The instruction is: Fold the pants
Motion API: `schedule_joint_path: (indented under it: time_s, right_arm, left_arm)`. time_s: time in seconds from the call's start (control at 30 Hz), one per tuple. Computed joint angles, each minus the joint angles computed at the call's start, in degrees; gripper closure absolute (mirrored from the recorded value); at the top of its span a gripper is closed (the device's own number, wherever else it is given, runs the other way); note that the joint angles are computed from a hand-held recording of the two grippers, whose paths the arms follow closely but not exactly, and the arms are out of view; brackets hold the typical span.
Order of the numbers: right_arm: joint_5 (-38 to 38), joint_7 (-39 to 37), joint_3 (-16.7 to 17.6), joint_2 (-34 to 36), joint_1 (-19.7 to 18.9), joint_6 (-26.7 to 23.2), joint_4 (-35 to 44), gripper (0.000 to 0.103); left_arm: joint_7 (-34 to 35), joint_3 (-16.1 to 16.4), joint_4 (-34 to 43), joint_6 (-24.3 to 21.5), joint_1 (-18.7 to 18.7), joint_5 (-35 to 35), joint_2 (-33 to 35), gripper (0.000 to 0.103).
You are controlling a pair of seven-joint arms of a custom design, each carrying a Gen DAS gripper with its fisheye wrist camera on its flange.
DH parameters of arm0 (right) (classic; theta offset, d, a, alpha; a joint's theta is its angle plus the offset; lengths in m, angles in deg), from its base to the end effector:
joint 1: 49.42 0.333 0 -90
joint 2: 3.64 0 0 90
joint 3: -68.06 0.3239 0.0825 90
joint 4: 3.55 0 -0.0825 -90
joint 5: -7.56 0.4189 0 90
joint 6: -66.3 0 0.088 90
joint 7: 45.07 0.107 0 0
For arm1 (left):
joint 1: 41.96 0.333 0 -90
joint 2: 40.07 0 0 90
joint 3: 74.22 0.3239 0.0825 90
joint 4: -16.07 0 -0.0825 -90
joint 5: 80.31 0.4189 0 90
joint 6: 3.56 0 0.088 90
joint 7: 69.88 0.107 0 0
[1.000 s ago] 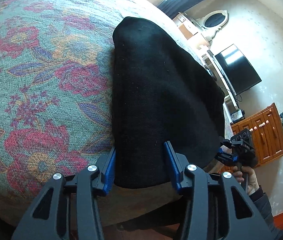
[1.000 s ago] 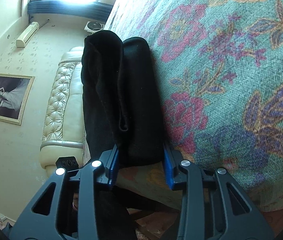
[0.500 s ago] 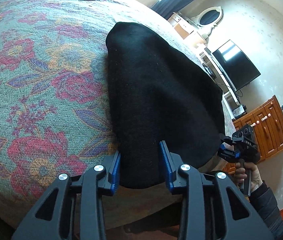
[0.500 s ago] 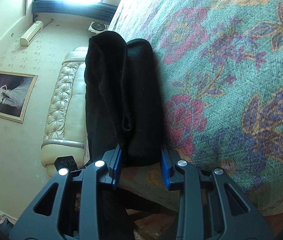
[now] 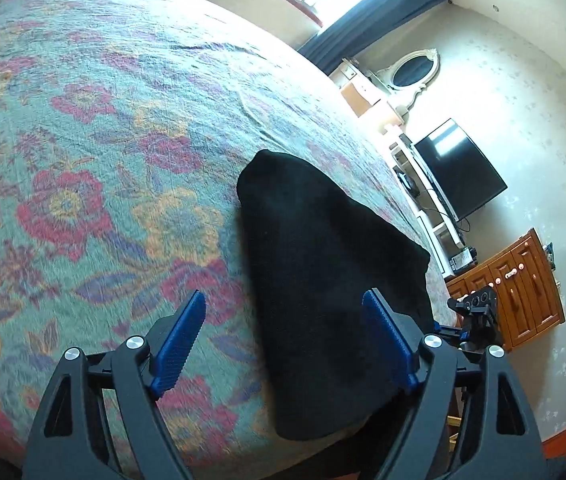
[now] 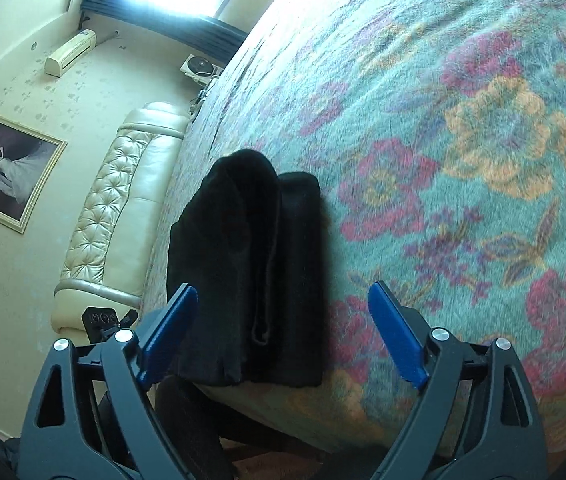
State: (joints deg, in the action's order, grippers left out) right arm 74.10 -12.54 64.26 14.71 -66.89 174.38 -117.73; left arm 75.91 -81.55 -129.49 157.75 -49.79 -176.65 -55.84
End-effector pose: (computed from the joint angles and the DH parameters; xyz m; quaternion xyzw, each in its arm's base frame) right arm 0.5942 -0.1568 0.2902 -0.6082 0.6193 0.2194 0.4455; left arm 0.4589 -0.0730 0.3760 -0.7120 0.5374 -0.4520 0.0036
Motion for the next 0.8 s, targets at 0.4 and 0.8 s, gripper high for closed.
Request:
schedule_joint_path:
  time_s: [0.4,0.8]
  right_arm:
    - [-0.64,8.32,6.13,13.46,1.14,-1.77,17.54,0.015]
    - [-2.74,10.80,8.27,16.33,0.07,0.96,19.58,0.075]
  left_arm:
    - [-11.46,-1.06,18.82,-5.13,3.54,14.92,21.32,0.024]
    - [-24.26,-4.90,21.69,2.14,4.66,37.85,26.01,0.049]
